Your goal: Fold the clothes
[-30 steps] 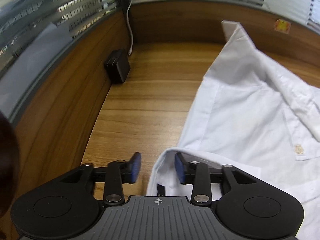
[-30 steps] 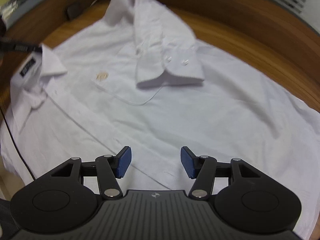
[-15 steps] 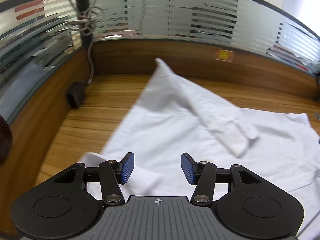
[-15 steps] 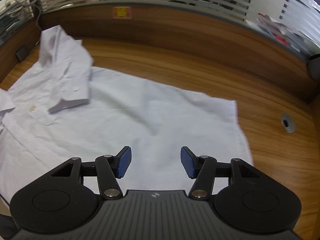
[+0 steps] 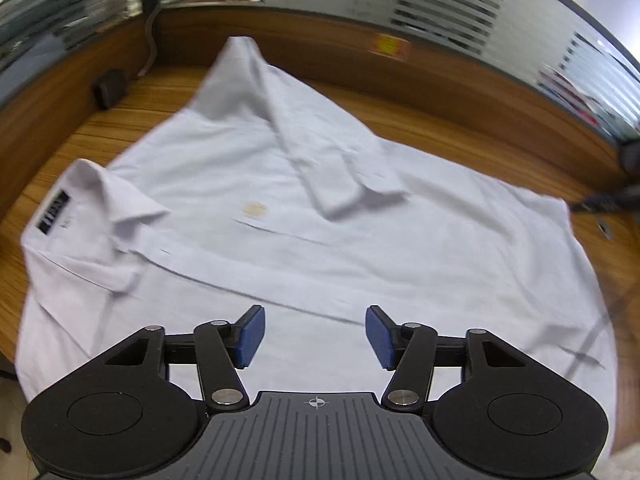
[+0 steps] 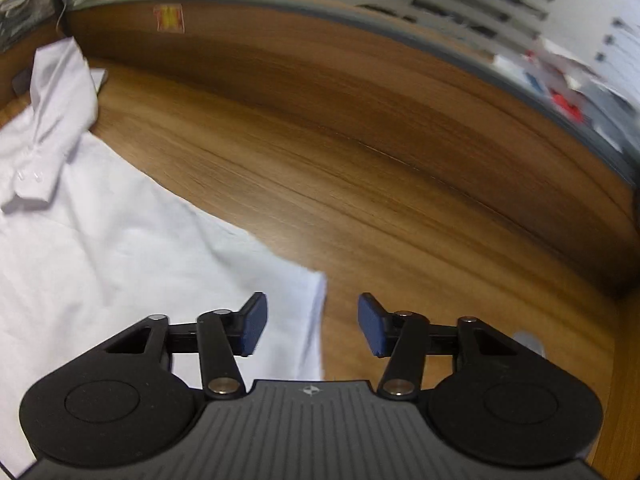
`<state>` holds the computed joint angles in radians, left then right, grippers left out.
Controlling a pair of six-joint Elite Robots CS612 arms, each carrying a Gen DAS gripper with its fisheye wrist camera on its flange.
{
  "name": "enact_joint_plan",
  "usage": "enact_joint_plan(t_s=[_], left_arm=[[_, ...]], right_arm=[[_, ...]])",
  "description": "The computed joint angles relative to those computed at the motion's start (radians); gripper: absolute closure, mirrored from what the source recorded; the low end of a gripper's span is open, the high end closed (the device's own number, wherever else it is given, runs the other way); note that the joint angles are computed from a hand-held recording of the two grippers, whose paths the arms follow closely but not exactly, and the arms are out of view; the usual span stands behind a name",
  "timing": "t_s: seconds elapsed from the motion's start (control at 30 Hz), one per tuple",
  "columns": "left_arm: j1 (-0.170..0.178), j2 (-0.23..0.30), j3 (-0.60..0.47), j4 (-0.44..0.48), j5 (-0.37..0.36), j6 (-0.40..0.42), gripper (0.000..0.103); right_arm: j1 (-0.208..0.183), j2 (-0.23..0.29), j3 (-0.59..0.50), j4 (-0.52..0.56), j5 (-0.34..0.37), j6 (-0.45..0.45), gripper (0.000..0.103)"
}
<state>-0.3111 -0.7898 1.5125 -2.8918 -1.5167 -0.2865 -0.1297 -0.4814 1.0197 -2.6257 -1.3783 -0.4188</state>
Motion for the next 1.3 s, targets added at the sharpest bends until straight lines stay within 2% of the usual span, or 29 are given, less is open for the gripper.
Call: enact_joint_plan(t_s=[0.2,0.3,0.37,0.4,0.47,0.57,0.67,0.7,0.73,0.8,0.97,1.13,1.2,1.3], left_arm=[[-0.032,-0.002,-0.002,0.033,0.0,-0.013,0.042],[-0.043,-0.001,0.001,0.029,0.02,-0.048,0.042],[-0.049,-0.002,0.004,0.024,0.034,-0.073,0.042],[-0.052,-0.003,0.006,0.023,0.04,-0.085,0.042],[-0.056,-0.005,0.012,0.017,0.052,-0.105,0.042],[-0.06,-0.01,0.024,0.011,0.062,-0.126,0.042],[-0.065,-0.02,0.043,0.002,0.07,-0.116,0.042],[-0.067,-0.025,0.051,-0.005,0.073,-0.108,0.042],[-0.069,-0.03,0.061,-0.016,0.078,-0.099,0.042],[-0.074,-0.038,0.081,-0.038,0.085,-0.083,0.041],[-0.088,-0.058,0.136,-0.099,0.09,-0.067,0.04],[-0.101,-0.08,0.192,-0.144,0.078,-0.057,0.04],[-0.106,-0.088,0.214,-0.169,0.075,-0.049,0.037],[-0.112,-0.096,0.236,-0.178,0.062,-0.035,0.037]], right_arm=[[-0.008,0.105,-0.2,0.212,0.066,-0.139,0.055],[-0.013,0.136,-0.276,0.333,0.108,-0.174,0.069],[-0.017,0.144,-0.302,0.381,0.136,-0.195,0.093],[-0.019,0.145,-0.308,0.394,0.149,-0.203,0.095],[-0.013,0.136,-0.286,0.328,0.107,-0.212,0.095],[0.0,0.13,-0.275,0.302,0.052,-0.186,0.095],[0.017,0.126,-0.258,0.267,-0.018,-0.211,0.093],[0.018,0.117,-0.24,0.247,-0.03,-0.21,0.089],[0.02,0.105,-0.215,0.211,-0.037,-0.209,0.079],[0.024,0.082,-0.169,0.142,-0.052,-0.207,0.074],[0.015,-0.035,0.032,0.042,0.016,-0.23,0.073],[0.006,-0.153,0.223,0.02,0.056,-0.229,0.072],[0.002,-0.194,0.302,0.012,0.047,-0.204,0.072],[-0.007,-0.238,0.396,0.019,0.029,-0.097,0.073]])
